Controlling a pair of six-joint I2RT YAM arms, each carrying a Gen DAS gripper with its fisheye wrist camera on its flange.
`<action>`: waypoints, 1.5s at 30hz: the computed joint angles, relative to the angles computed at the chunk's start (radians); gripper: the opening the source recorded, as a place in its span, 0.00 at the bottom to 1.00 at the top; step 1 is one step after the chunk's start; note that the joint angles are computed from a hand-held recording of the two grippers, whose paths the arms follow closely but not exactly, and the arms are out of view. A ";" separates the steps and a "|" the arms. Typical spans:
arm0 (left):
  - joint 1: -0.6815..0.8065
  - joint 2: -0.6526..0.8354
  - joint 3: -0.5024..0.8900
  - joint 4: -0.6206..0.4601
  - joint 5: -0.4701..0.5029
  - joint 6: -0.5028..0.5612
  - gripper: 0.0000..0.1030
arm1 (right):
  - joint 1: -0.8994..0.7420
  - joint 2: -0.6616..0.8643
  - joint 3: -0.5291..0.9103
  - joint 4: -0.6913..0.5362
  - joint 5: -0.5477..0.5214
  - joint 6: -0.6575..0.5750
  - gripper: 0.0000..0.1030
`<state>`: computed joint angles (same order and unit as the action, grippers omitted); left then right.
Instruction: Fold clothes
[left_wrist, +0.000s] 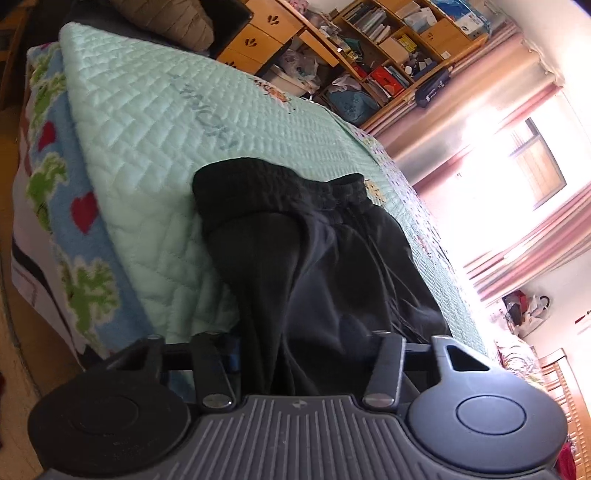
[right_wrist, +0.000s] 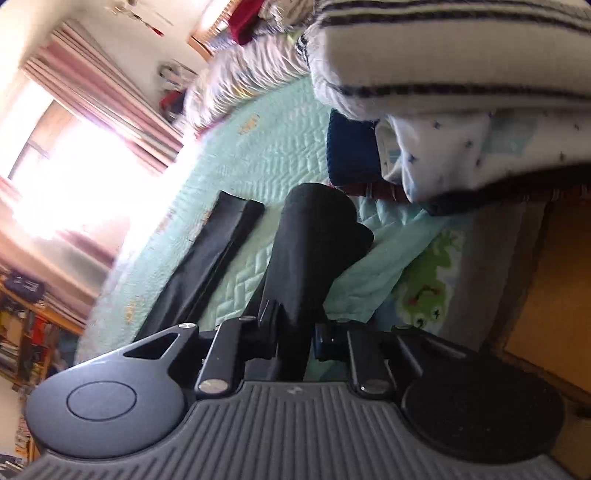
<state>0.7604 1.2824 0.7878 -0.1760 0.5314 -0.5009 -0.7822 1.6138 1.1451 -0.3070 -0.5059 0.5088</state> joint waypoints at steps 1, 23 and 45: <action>-0.005 -0.001 0.002 -0.001 -0.006 0.003 0.49 | 0.010 0.004 0.036 -0.067 0.032 -0.005 0.19; -0.028 0.038 0.079 0.062 0.030 -0.062 0.10 | 0.043 0.007 0.028 0.257 -0.163 0.076 0.06; 0.035 0.033 -0.073 0.145 0.099 -0.041 0.32 | -0.082 0.016 -0.205 0.284 -0.178 -0.064 0.08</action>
<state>0.7953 1.3151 0.7150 -0.0309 0.6300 -0.5415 -0.8644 1.6302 0.9396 -0.0227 -0.6837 0.4451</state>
